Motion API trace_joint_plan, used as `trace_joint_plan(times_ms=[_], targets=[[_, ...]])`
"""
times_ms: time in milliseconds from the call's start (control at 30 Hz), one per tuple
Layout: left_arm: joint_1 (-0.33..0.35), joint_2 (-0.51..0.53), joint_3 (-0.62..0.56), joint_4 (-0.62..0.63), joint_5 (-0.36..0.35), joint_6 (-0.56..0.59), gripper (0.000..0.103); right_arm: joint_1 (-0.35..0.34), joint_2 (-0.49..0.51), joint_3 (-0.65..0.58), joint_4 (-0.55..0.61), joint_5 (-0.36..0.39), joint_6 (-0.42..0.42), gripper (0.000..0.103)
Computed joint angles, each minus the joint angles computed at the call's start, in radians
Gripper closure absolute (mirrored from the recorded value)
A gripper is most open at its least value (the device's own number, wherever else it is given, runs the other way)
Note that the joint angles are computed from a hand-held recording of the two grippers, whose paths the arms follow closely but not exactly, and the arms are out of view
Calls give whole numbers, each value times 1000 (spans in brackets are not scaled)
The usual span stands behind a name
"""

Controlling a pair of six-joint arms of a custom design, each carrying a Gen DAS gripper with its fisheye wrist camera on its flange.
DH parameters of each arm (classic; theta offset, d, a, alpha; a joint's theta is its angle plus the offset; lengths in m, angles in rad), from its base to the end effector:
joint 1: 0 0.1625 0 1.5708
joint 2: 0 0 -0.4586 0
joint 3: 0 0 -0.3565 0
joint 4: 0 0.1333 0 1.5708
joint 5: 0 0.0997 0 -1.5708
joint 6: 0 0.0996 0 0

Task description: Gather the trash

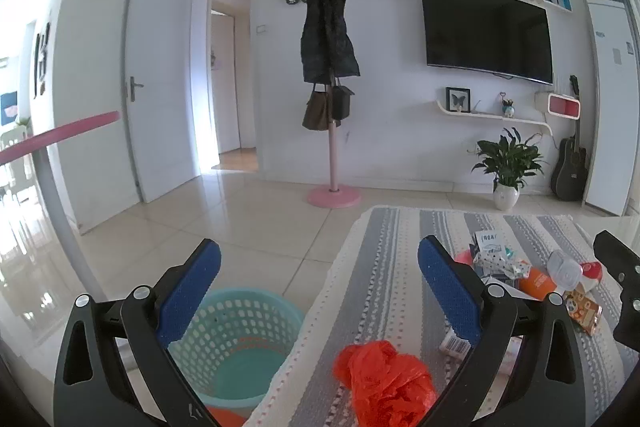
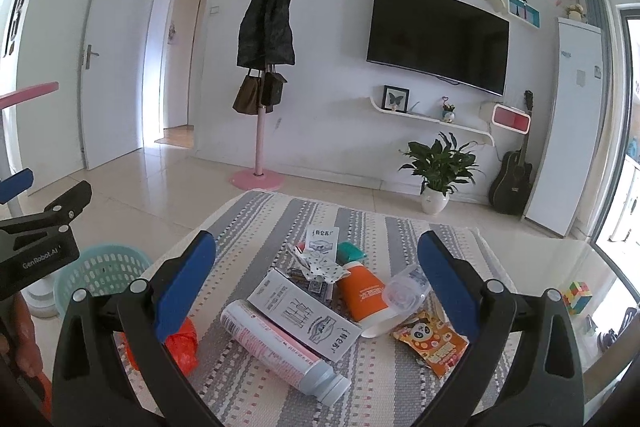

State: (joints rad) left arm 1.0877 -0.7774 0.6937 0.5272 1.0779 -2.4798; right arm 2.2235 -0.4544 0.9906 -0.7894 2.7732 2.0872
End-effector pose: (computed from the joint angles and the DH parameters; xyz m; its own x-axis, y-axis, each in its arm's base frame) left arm -0.1740 -0.7202 0.3863 -0.6496 0.2578 -0.7153 0.7587 0.2809 -0.5878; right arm 0.5047 -0.5937 0.0941 -0.5444 0.4194 0.7265 -0.6507 0.3355 -0.6812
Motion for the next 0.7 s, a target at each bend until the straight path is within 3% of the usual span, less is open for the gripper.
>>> trace_joint_plan(times_ms=[700], targets=[[-8,-16,43,-35,-7,3,7,-3,5,-2,14,-5,6,7]])
